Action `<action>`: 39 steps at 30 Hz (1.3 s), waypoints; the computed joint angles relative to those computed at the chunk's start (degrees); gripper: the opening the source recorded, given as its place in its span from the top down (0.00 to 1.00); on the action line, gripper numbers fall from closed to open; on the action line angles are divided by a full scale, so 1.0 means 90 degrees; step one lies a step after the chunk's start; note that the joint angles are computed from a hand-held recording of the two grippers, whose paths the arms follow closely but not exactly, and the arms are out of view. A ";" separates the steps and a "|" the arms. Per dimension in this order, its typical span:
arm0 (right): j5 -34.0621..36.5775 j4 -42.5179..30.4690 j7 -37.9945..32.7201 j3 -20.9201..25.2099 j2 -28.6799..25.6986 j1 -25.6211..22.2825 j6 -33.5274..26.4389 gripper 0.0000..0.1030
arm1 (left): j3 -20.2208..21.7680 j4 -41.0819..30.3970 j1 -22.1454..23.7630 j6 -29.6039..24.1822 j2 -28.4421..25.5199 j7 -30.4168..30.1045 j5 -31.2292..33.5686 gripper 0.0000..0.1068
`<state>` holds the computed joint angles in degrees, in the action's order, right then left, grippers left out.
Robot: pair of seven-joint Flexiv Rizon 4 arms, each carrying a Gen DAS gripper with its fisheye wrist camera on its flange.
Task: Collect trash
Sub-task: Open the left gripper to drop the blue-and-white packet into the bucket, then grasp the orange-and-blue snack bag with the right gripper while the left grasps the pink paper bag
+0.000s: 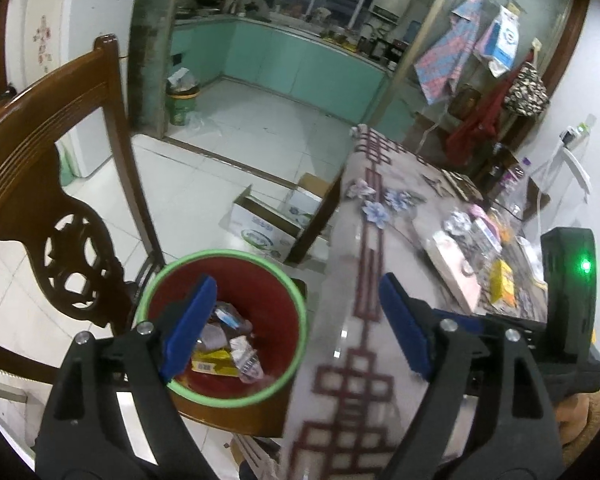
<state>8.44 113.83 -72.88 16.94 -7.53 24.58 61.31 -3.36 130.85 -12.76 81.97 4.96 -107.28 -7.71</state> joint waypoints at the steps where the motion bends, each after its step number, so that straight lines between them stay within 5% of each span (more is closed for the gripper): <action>1: -0.0028 0.0040 0.0052 -0.0019 0.0046 -0.0011 0.0006 0.41 | -0.0011 -0.0001 -0.0037 0.0014 0.0007 0.0045 -0.0037 0.24; 7: -0.0372 0.0647 0.0733 -0.0155 0.0623 -0.0125 0.0284 0.41 | -0.0086 -0.0022 -0.0390 0.0144 -0.0119 0.0636 -0.0546 0.24; 15: -0.0791 0.1739 0.1758 -0.0309 0.1661 -0.0512 0.0334 0.39 | -0.0539 -0.0344 -0.0991 0.0186 -0.0811 0.2258 -0.2448 0.24; 21: -0.1106 0.2408 0.2390 -0.0544 0.2519 -0.1083 0.0038 0.38 | -0.1010 -0.1174 -0.1120 -0.0320 -0.1497 0.2912 -0.2615 0.24; 27: -0.2067 0.3000 0.3305 -0.0740 0.3128 -0.2291 -0.0108 0.37 | -0.1081 -0.1943 -0.1333 -0.0498 -0.2115 0.2507 -0.2069 0.24; 29: -0.2376 0.3295 0.3945 -0.0860 0.3272 -0.2876 0.0189 0.23 | -0.0918 -0.2290 -0.1477 -0.0682 -0.2365 0.2047 -0.1651 0.24; 34: -0.0727 0.3166 0.3063 -0.1900 0.2964 -0.2540 -0.0174 0.19 | -0.0759 -0.3149 -0.1686 -0.1170 -0.2940 0.1144 -0.0987 0.24; 39: 0.0660 0.2690 0.1739 -0.2318 0.2284 -0.2305 -0.0522 0.21 | -0.0390 -0.4242 -0.2037 -0.1695 -0.3580 0.0155 -0.0312 0.24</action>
